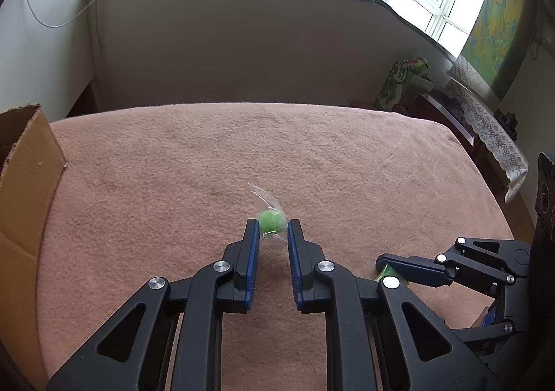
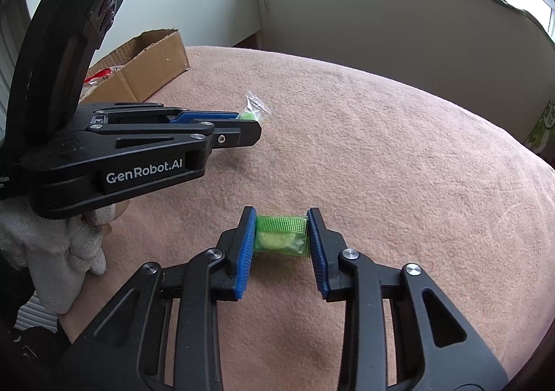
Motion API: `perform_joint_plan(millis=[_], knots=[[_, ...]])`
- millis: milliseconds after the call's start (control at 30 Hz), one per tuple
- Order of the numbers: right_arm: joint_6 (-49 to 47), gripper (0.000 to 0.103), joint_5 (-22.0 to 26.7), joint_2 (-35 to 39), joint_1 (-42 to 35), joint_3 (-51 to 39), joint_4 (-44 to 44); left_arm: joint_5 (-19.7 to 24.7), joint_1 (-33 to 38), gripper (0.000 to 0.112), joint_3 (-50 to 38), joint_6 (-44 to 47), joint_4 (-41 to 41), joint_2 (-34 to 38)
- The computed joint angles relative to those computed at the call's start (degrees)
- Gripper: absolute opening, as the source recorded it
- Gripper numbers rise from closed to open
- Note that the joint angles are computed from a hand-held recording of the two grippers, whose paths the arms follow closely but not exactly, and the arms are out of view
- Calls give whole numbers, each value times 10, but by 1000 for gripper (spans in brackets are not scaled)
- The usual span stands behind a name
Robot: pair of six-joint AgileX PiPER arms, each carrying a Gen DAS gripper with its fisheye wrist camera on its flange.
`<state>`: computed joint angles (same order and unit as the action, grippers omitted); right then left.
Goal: Organize snacks
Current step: 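Grasp the clear bag of green candy with the left tool while the right tool grasps the green wrapped candy, then carry the clear bag and green wrapped candy over the box with both tools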
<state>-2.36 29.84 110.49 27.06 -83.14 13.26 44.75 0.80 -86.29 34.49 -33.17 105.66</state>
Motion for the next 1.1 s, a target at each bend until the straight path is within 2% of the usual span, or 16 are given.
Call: perform_joint_plan(millis=[300, 633, 900, 1100], knots=[[-5, 31, -14, -27, -5, 8, 20, -8, 30, 15, 41, 30, -34, -57], [46, 31, -6, -44, 25, -24, -32, -1, 80, 15, 74, 71, -84, -117], [65, 31, 20, -25, 59, -99, -52, 4, 141, 15, 99, 102, -117, -159], [64, 31, 54, 19, 85, -196, -52, 16, 206, 15, 102, 127, -135, -170]])
